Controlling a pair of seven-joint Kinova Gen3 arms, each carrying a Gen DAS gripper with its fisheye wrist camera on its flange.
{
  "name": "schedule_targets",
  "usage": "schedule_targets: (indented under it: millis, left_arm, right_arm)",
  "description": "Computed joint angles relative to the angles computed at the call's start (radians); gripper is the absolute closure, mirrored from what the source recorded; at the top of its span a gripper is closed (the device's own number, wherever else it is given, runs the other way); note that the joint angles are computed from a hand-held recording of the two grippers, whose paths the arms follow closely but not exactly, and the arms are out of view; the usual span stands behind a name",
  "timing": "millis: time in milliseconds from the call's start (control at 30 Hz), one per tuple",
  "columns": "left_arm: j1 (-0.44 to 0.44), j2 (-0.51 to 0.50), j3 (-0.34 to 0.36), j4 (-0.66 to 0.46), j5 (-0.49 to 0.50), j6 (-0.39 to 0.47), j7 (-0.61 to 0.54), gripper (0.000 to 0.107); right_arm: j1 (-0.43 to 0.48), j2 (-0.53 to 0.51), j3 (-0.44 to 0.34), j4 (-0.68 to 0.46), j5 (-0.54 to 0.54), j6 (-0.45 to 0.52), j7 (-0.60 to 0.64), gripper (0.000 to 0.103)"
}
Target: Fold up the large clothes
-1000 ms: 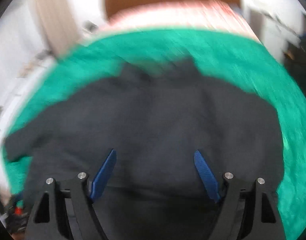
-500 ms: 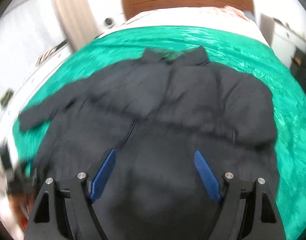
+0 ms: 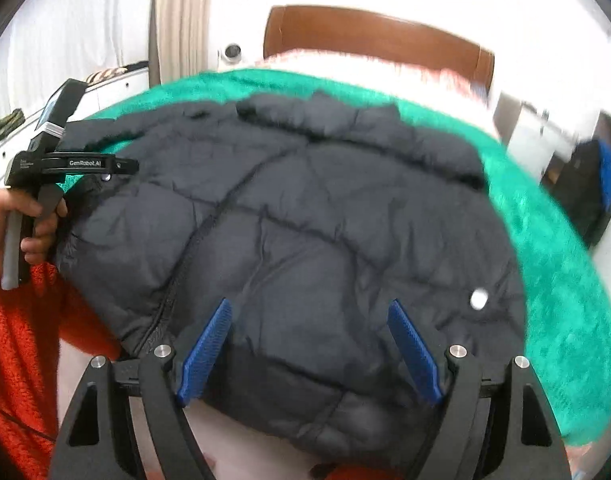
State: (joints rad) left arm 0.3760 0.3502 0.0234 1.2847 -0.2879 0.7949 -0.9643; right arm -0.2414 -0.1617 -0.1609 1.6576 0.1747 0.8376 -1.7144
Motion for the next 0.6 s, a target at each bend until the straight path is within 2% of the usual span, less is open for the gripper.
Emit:
schedule_targets:
  millis: [67,267,433,600]
  left_arm:
    - [0.007,-0.008,-0.003,-0.002,-0.009,0.004,0.007,0.005]
    - [0.011,-0.049,-0.017,0.005,-0.056,0.018,0.057,0.005]
    - [-0.124,-0.056,-0.008,-0.037,0.061,0.026,0.005,0.005]
    - [-0.318,-0.041,-0.038,-0.071,0.221,0.038,0.013,0.005]
  right_arm:
    - [0.002,0.002,0.005,0.004,-0.013,-0.029,-0.013,0.023]
    - [-0.008,0.004,0.033,0.011,-0.086,-0.030,0.051,0.023]
    - [0.000,-0.019,0.024,0.032,-0.087,-0.066,0.058,0.023]
    - [0.008,-0.015,0.022,0.031,-0.088,-0.067,0.049,0.023]
